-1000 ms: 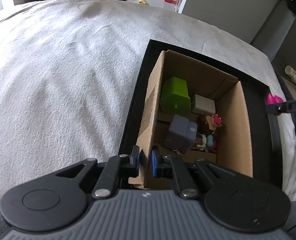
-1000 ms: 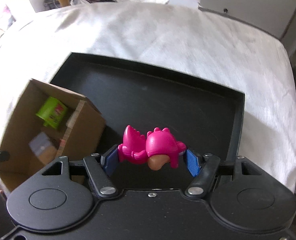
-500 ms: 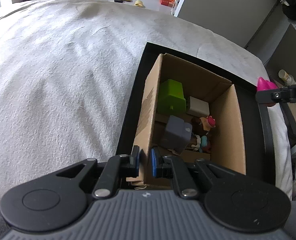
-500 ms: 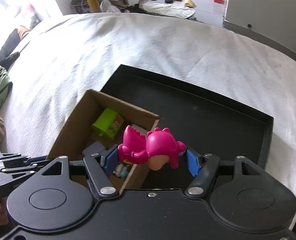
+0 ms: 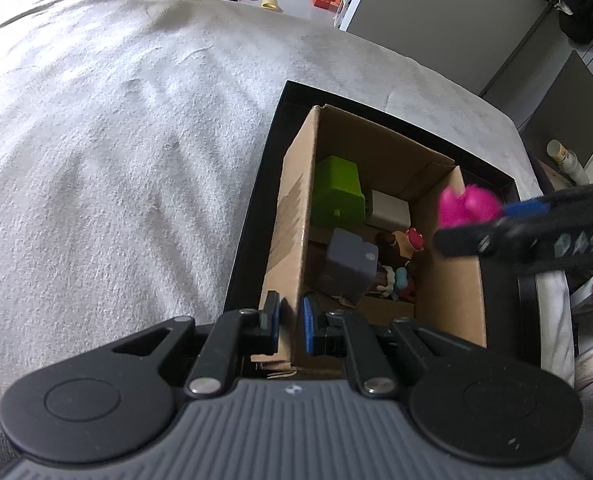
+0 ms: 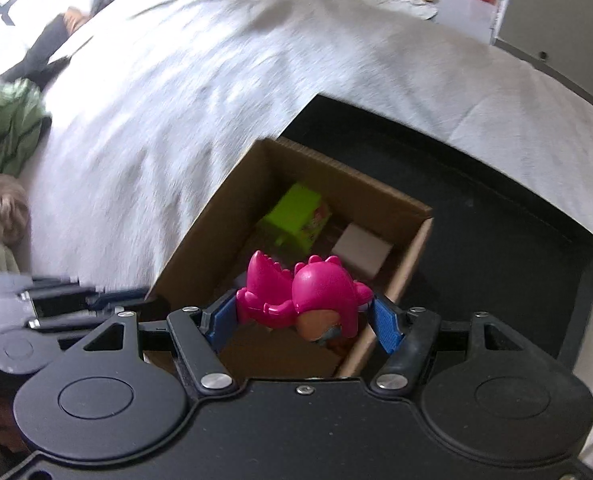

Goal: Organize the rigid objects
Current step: 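Carry the pink dinosaur into the box with the right gripper and release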

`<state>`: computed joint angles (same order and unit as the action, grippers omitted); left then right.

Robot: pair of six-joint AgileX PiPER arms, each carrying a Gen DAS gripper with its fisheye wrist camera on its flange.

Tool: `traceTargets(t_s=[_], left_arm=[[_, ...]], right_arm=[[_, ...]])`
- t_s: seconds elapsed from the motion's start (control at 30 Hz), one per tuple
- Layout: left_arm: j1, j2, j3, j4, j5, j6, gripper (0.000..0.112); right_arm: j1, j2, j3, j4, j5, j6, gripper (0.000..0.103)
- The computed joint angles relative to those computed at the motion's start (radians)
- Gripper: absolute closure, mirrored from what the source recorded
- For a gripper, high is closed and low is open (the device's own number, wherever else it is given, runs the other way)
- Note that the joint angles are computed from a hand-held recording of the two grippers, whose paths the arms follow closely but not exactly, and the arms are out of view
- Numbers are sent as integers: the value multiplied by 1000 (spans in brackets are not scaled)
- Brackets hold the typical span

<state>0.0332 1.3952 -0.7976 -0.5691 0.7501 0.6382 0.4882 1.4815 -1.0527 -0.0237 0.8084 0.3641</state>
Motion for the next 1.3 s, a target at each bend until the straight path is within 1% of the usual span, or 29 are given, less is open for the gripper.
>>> traceTargets(t_s=[0.13,0.3,0.43,0.53,0.67,0.9,1.1,1.3], left_arm=[[15,4,-3,-17,12,18,101],[26,12,-5,-34,20,37,101],[42,21,-10,-51,33,55,101],[50,30,-15,-55,41,61,101],[50,33,-17,-55,43,69,101],[44,36,-18,-52,41,66,101],[44,30,-15,-49,41,65,101],[40,22,-14,-37,38,53,101]], right_arm=[[35,65,-32,-6,21,1,36],[65,103,-49,0,41,20,36],[56,147,-62,66,54,-2,36],[67,181,-79,52,79,20,36],[72,221,-89,49,89,44,36],[82,248,-87,38,64,75,35],[86,253,-84,23,58,83,35],[115,264,-95,-17,57,132,35]])
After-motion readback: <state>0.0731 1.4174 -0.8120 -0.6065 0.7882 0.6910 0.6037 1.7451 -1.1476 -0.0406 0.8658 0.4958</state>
